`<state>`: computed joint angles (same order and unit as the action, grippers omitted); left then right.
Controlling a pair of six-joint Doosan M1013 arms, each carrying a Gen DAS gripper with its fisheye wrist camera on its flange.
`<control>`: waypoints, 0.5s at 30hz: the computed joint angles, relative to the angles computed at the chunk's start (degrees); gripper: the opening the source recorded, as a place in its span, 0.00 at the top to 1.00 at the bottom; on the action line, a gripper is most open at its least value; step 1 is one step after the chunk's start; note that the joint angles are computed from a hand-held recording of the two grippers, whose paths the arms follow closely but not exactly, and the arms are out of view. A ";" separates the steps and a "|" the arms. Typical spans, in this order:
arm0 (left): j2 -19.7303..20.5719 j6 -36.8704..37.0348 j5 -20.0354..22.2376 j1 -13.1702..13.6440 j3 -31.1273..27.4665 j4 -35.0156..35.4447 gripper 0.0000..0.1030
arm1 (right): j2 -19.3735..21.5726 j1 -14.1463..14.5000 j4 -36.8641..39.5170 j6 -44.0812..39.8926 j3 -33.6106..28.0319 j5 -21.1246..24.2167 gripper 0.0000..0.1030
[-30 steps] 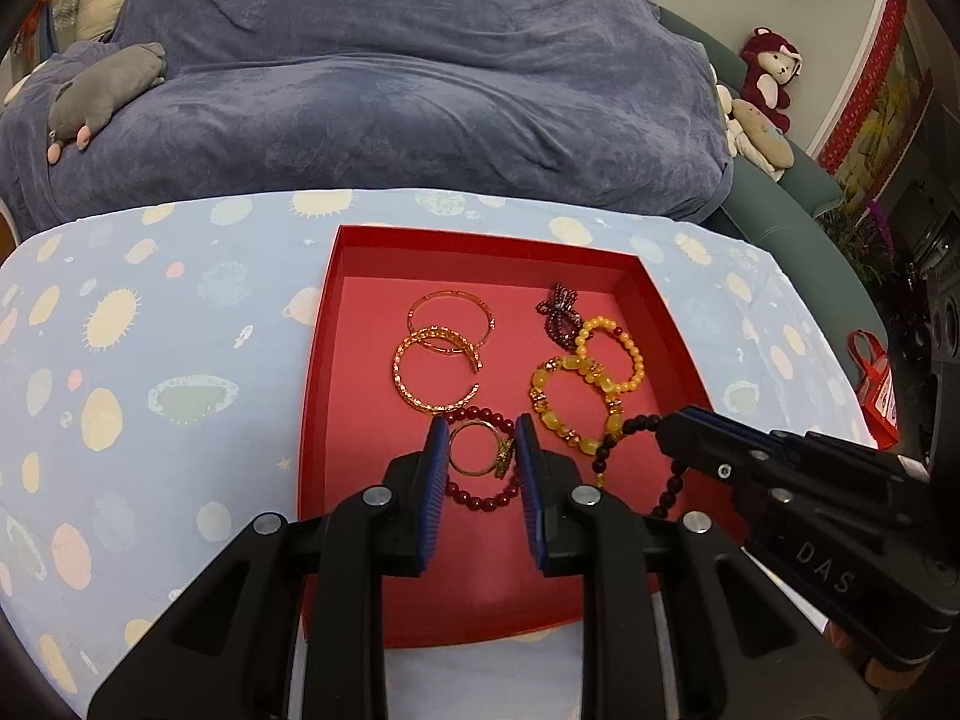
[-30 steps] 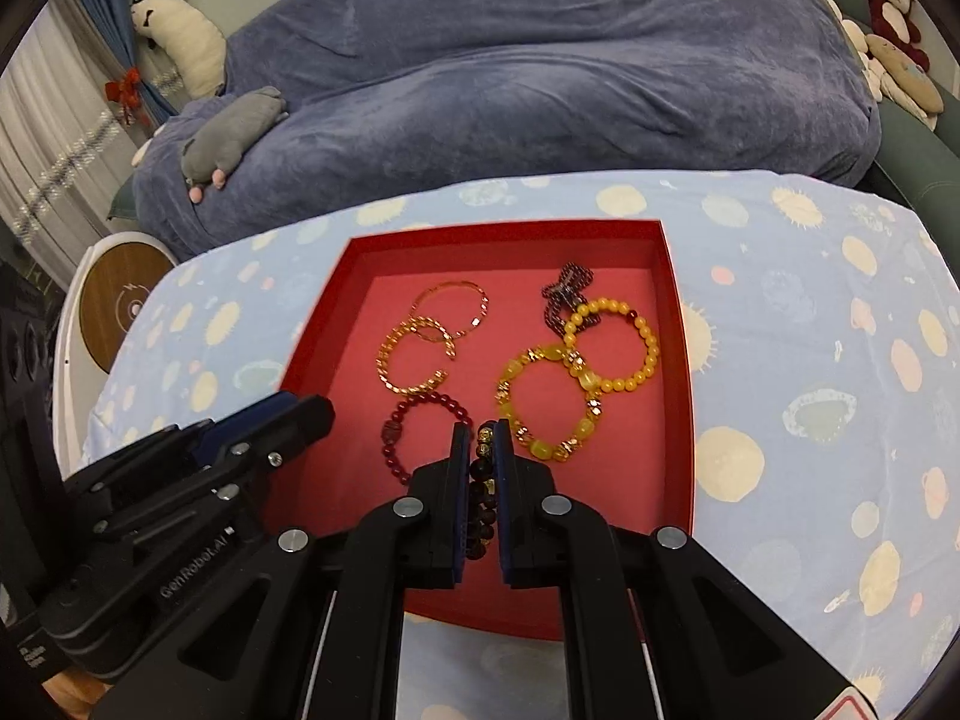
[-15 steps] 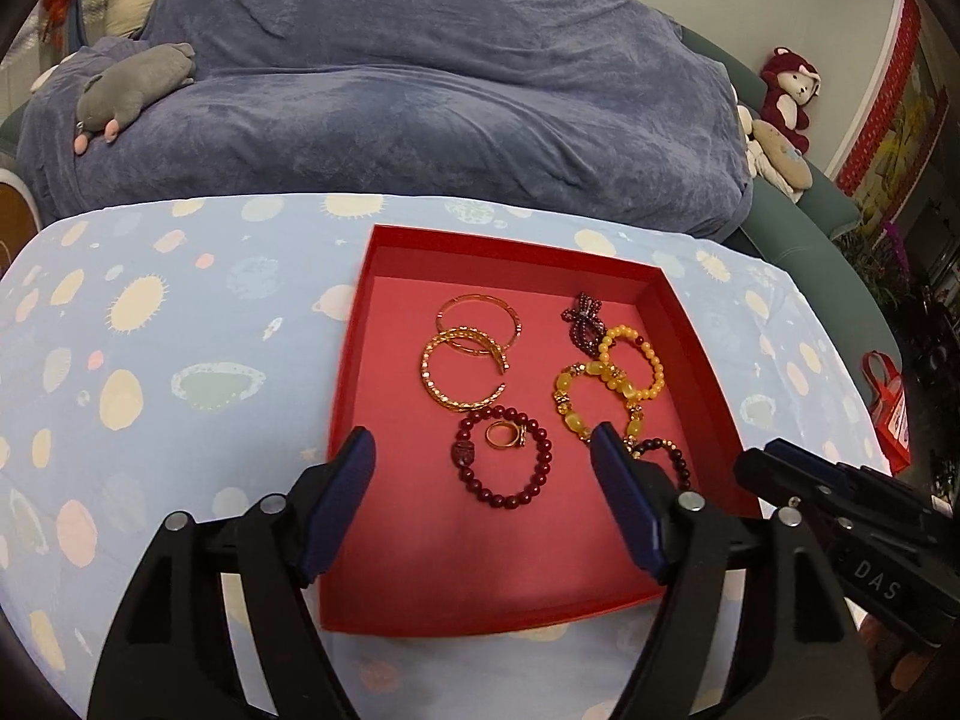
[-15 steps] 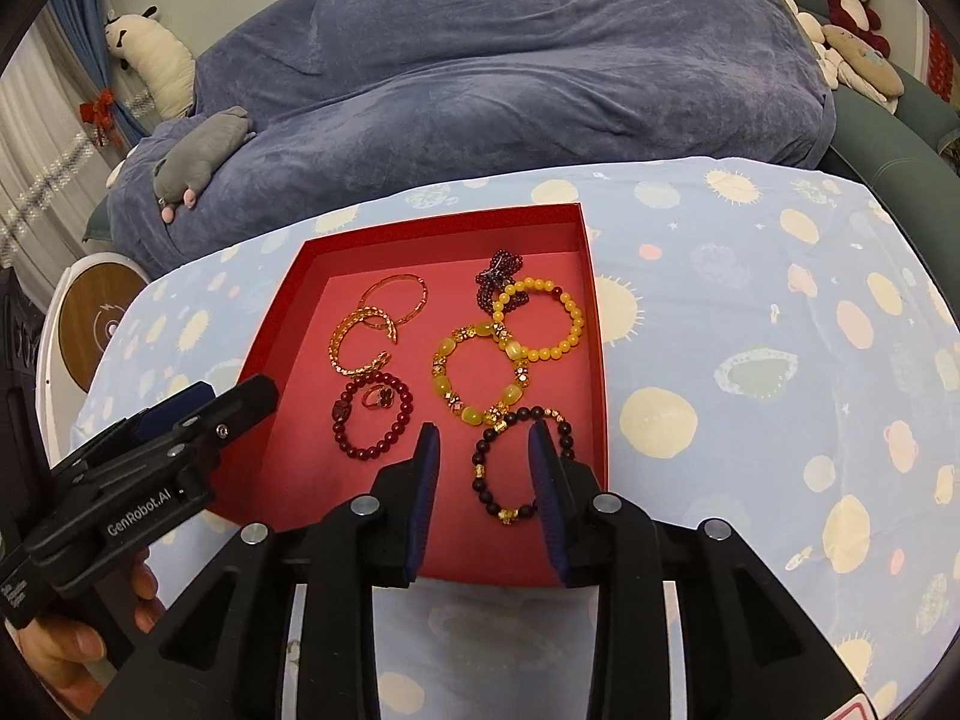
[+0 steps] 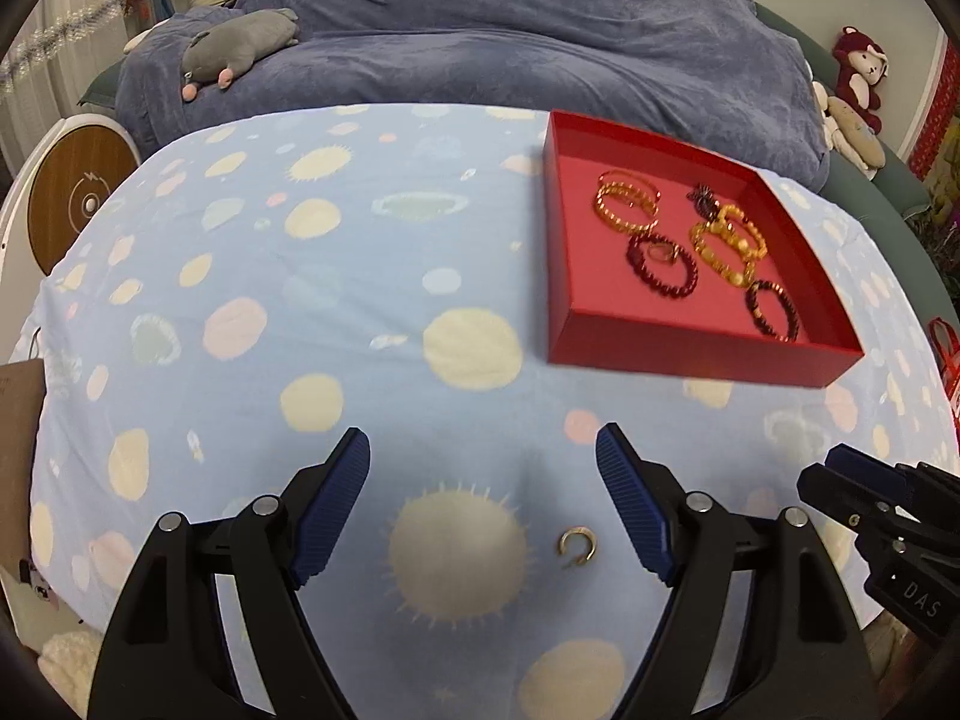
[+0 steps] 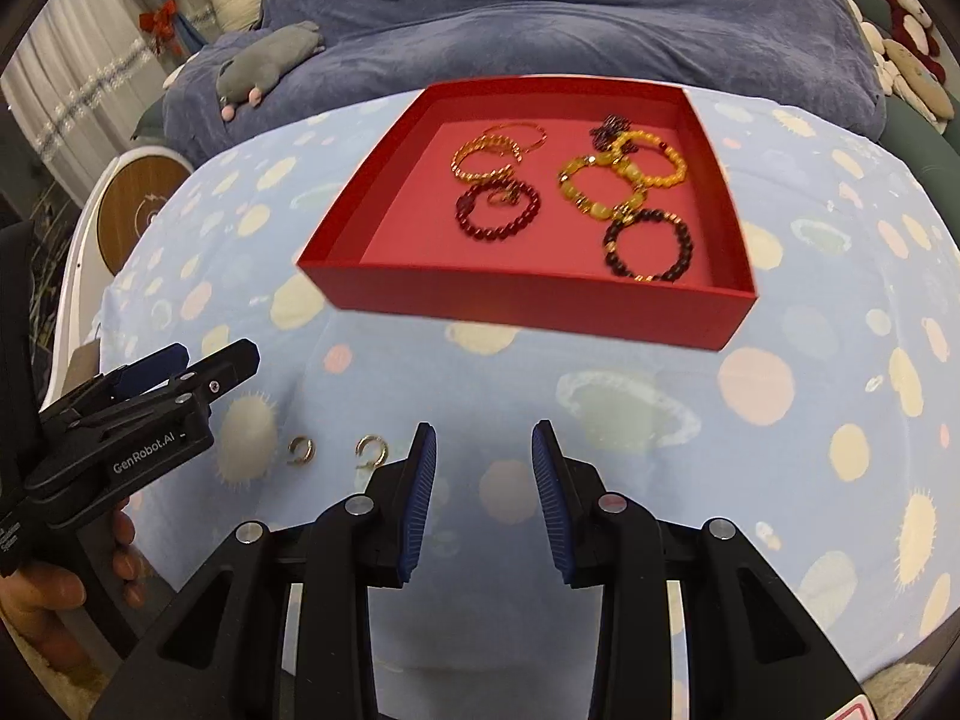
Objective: Organize jewelry
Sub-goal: 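Withdraw both tools toward the two gold hoop earrings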
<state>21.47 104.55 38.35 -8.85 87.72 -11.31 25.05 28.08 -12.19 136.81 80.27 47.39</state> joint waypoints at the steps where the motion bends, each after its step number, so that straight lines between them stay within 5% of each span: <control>1: -0.42 -0.32 -0.41 0.02 0.97 1.16 0.28 | 0.37 0.30 0.83 -0.67 -0.14 0.10 0.68; 15: -1.02 0.33 0.65 2.09 3.08 0.25 0.28 | 5.79 1.80 3.75 -4.26 -5.44 3.43 0.68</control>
<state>20.45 104.88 39.00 -6.76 90.80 -11.06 30.84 29.88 -8.44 132.55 74.83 50.82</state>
